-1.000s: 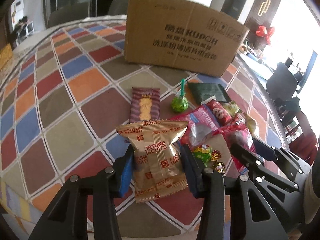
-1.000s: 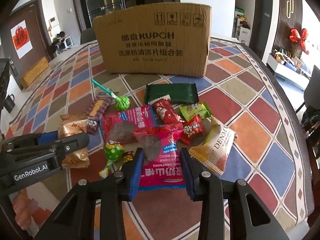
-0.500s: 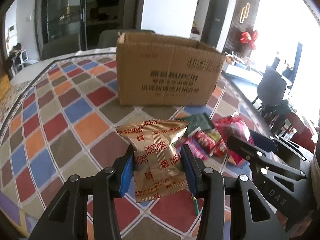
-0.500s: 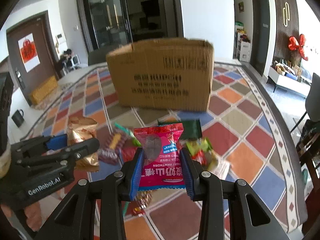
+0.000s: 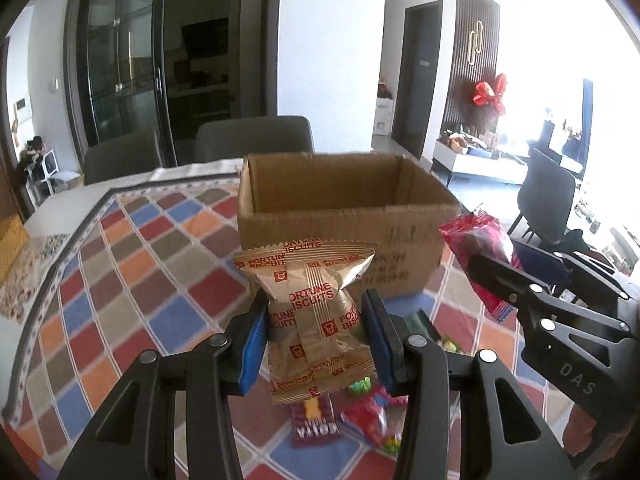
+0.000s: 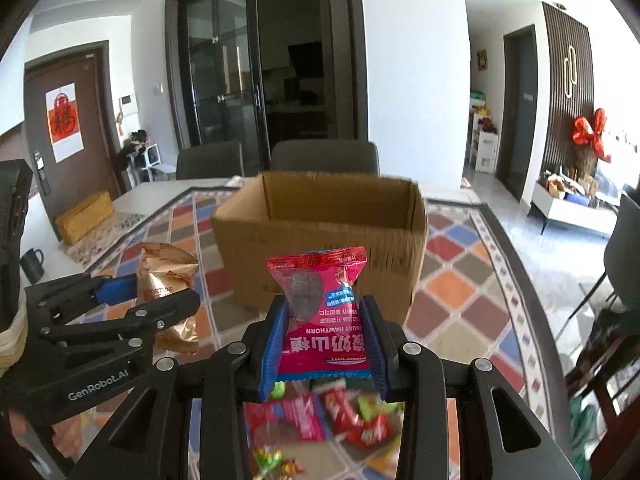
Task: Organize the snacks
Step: 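Lift both held bags and carry them over the cardboard box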
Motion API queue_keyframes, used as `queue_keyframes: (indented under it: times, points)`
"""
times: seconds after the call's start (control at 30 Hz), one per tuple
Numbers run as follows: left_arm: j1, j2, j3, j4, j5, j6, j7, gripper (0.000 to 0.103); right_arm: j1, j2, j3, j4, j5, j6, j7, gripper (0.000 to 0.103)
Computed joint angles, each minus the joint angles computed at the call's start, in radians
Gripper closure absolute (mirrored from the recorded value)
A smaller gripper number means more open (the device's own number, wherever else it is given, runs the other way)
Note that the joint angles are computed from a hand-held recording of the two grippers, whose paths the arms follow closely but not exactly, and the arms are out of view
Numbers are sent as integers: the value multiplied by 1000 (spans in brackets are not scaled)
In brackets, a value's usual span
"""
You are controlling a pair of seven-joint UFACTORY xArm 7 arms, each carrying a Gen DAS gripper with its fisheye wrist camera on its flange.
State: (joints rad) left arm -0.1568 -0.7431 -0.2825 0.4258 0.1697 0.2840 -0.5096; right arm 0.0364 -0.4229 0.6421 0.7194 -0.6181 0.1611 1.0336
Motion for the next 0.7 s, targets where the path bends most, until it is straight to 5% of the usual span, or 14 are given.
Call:
queue_keyframes:
  times: [0.27, 0.7]
  points:
    - [42, 155, 29, 153, 31, -6, 63, 58, -38, 124, -9, 153, -97, 29, 2, 65]
    - [4, 433, 113, 445, -4, 108, 184, 58, 160, 375, -222, 402, 2, 162, -195, 65]
